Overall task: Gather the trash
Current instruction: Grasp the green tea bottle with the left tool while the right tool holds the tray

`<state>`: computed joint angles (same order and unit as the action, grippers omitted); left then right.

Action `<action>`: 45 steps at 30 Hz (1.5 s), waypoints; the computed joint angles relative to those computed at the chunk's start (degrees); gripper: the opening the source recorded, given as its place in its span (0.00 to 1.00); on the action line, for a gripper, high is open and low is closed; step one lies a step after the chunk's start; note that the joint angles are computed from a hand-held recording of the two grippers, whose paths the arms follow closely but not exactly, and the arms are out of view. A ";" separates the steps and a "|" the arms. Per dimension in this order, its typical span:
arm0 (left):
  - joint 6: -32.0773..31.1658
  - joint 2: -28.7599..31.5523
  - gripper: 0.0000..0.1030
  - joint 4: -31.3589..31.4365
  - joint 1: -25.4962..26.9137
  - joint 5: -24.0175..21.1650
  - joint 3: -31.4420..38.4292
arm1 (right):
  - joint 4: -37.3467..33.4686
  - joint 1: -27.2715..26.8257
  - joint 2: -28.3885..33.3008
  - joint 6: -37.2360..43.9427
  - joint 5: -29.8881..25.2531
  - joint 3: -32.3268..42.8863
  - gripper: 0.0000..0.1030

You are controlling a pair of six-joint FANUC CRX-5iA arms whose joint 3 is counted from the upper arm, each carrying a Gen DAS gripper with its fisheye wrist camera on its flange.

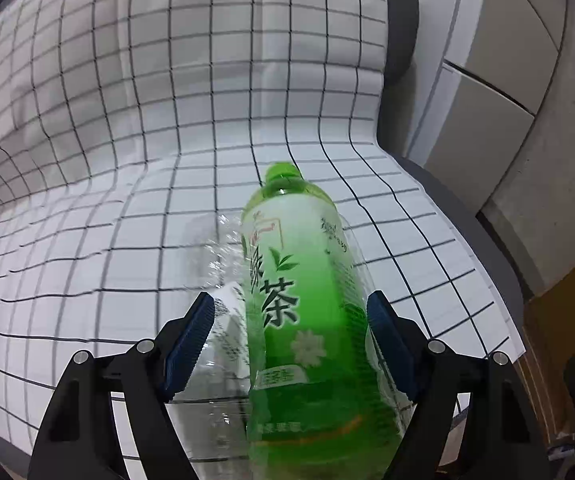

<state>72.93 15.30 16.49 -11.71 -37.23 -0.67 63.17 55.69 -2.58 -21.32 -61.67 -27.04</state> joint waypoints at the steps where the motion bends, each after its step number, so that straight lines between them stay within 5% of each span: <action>1: 0.58 0.27 0.74 -0.94 -0.23 -0.63 0.53 | -0.10 -0.05 -0.13 0.10 0.22 -0.10 0.40; 4: -0.75 0.78 0.59 0.00 -0.40 -1.54 0.66 | -0.66 0.23 -0.02 0.69 0.25 0.19 0.40; 7: -3.54 -0.32 0.58 1.85 -0.19 0.24 -1.28 | -0.98 0.97 0.23 1.08 -0.56 0.78 0.40; 12: -21.95 -7.10 0.58 21.47 2.01 7.71 -12.92 | -1.06 1.93 0.90 2.12 -1.51 2.08 0.40; 16: -27.55 -12.04 0.58 27.67 4.78 7.72 -17.30 | -1.24 1.90 2.27 4.32 -0.14 3.85 0.40; 26: -33.55 -19.32 0.58 31.15 12.53 7.90 -25.75 | -7.65 -1.03 8.09 11.87 9.67 9.92 0.35; 29: -35.03 -19.76 0.58 32.36 13.91 7.70 -27.08 | -10.77 -2.38 10.08 15.25 11.26 12.14 0.25; 39: -37.01 -18.07 0.58 34.14 14.48 7.70 -27.37 | -20.74 -6.42 14.44 22.04 13.26 17.41 0.25; 45: -36.16 -17.56 0.58 32.93 14.04 7.14 -27.07 | -22.37 -7.12 13.24 20.89 17.70 15.50 0.08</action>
